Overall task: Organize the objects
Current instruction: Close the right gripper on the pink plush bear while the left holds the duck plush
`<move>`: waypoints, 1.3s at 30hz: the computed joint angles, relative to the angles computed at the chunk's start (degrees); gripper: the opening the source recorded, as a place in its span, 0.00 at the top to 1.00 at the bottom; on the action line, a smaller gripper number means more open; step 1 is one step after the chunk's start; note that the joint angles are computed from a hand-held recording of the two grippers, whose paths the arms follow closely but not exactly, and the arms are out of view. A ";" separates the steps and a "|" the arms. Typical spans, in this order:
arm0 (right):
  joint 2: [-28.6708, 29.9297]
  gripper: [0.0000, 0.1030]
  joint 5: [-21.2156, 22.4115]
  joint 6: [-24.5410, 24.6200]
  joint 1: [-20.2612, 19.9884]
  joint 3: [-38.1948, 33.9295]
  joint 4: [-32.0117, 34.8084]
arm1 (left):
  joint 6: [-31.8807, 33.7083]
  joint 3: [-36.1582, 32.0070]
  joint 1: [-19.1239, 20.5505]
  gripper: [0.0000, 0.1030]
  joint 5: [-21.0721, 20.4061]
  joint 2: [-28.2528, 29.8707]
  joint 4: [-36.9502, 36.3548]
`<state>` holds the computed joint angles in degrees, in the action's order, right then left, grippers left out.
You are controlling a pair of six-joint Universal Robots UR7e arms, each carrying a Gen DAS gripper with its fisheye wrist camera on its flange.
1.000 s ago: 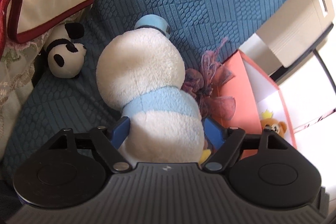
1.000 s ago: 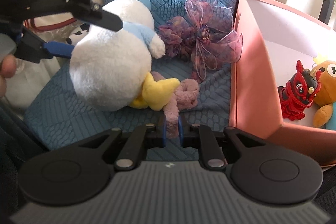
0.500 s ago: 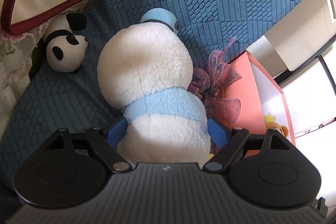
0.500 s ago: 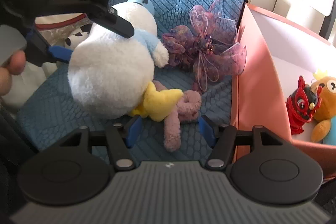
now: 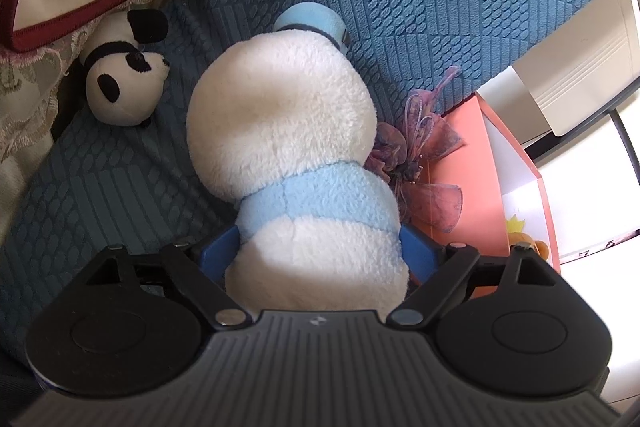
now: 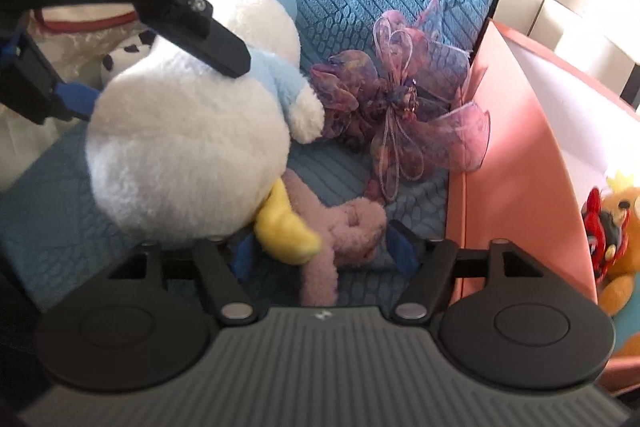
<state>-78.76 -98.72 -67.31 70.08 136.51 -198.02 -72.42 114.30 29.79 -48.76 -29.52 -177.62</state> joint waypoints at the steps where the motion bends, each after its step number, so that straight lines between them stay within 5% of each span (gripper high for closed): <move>1: 0.53 0.26 -0.33 -0.27 0.11 -0.32 -0.56 | -0.17 -0.03 0.15 0.11 -0.26 0.02 -0.03; 7: 2.20 0.22 -0.28 0.76 0.25 -2.39 0.58 | -0.11 -0.55 0.71 0.09 -0.86 0.20 0.53; 14: 1.13 0.44 0.51 -0.02 0.25 -1.55 1.50 | 0.47 -0.72 1.30 0.08 -1.58 0.67 -0.93; 23: -1.49 0.51 1.69 2.57 0.04 -0.72 3.75 | 1.16 -2.70 3.67 0.03 -4.04 2.32 -1.53; 39: 0.32 0.41 1.50 5.46 -0.77 -1.34 2.27 | 1.28 -2.91 2.25 0.12 -0.06 3.61 -2.00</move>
<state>-78.45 -97.22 -61.86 69.31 135.17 -195.75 -71.14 111.38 32.03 -48.81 -25.91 -179.62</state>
